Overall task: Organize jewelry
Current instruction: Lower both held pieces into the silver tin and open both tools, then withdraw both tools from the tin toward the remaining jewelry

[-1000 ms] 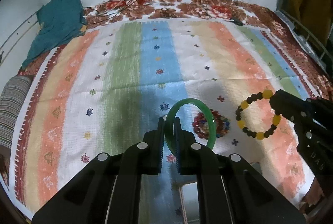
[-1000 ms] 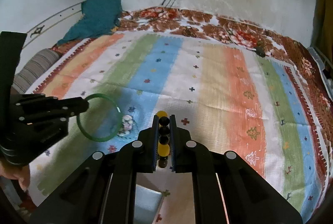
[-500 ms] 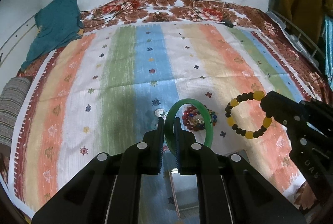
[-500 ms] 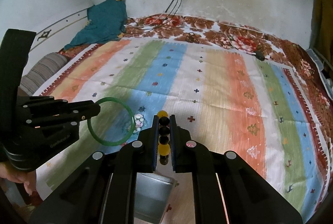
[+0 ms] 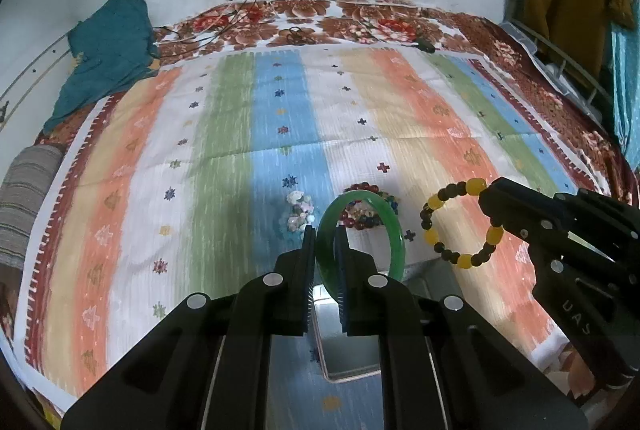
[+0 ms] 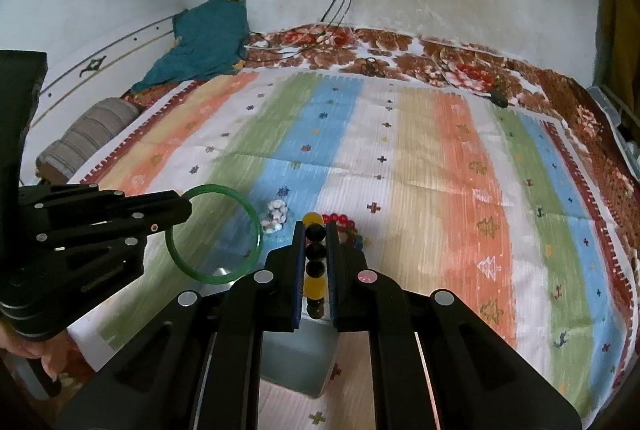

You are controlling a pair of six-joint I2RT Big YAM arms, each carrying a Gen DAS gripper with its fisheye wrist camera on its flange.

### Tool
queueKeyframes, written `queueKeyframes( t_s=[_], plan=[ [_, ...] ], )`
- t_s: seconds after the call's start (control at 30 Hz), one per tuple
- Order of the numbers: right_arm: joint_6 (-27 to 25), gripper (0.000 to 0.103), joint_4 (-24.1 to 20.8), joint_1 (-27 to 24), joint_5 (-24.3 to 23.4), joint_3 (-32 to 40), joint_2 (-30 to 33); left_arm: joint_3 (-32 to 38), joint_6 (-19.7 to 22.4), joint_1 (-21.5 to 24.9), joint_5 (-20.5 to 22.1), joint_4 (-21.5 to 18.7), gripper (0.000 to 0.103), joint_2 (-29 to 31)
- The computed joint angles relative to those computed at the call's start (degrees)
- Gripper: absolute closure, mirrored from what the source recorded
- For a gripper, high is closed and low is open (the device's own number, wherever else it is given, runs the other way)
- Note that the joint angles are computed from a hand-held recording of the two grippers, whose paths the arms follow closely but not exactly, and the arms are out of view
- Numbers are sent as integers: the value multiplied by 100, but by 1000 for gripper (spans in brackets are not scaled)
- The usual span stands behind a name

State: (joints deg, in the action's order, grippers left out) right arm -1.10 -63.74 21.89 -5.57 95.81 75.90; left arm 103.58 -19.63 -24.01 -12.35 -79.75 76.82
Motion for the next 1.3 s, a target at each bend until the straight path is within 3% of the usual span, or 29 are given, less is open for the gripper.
queueKeyframes(
  t_s=[0.37, 0.43, 0.53, 0.77, 1.3],
  plan=[
    [-29, 92, -60, 25, -92, -310, -271, -212, -192, -196, -29, -151, 94, -173],
    [9, 91, -113, 14, -19, -300, -266, -142, -214, -182, 31, -357, 90, -101],
    [9, 70, -124, -35, 177, -311, -254, -137, -266, -188, -242, -464, 81, -77],
    [78, 67, -293, -186, 87, -193, -90, -165, -443, 76, -147, -407, 62, -132],
    [13, 45, -578, -208, 54, 96, 279, -55, -477, 339, -8, -401, 39, 78]
  ],
)
